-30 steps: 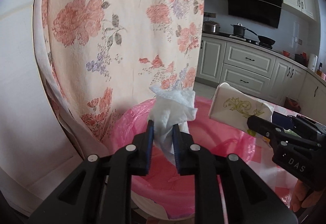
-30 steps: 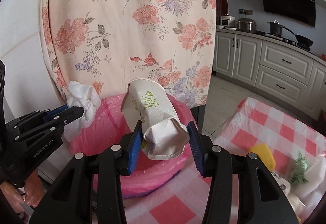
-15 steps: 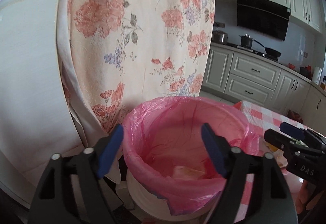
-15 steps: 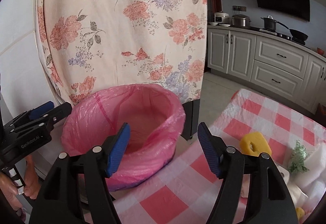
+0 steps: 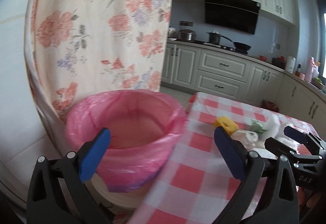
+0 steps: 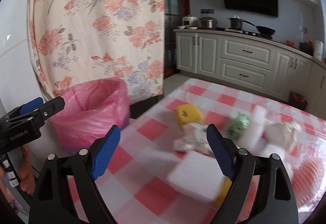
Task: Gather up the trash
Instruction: 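Move both tools back over the table items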
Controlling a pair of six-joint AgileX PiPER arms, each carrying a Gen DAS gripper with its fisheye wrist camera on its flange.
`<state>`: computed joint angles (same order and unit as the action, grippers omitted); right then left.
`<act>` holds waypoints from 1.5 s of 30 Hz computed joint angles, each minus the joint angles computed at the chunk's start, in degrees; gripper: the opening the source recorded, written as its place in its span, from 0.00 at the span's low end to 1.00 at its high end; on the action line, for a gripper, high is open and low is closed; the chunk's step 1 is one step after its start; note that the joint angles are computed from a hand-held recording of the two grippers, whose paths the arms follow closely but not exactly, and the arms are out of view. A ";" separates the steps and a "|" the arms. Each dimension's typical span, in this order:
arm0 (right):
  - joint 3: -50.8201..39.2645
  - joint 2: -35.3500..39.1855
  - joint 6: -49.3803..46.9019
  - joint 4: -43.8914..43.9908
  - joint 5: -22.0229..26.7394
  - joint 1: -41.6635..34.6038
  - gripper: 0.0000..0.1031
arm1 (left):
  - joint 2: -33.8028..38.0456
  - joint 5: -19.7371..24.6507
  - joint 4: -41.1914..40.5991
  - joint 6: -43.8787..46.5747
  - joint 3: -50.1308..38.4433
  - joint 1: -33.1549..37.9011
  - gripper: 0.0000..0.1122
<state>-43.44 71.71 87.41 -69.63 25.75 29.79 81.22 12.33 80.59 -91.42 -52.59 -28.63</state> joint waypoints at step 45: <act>18.97 -12.21 -27.70 22.79 -9.20 -24.24 0.44 | 15.75 2.37 -6.19 3.60 -7.10 -19.01 0.87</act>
<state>-24.48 59.50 59.71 -46.84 16.55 5.56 96.97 14.70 74.40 -87.83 -59.69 -47.64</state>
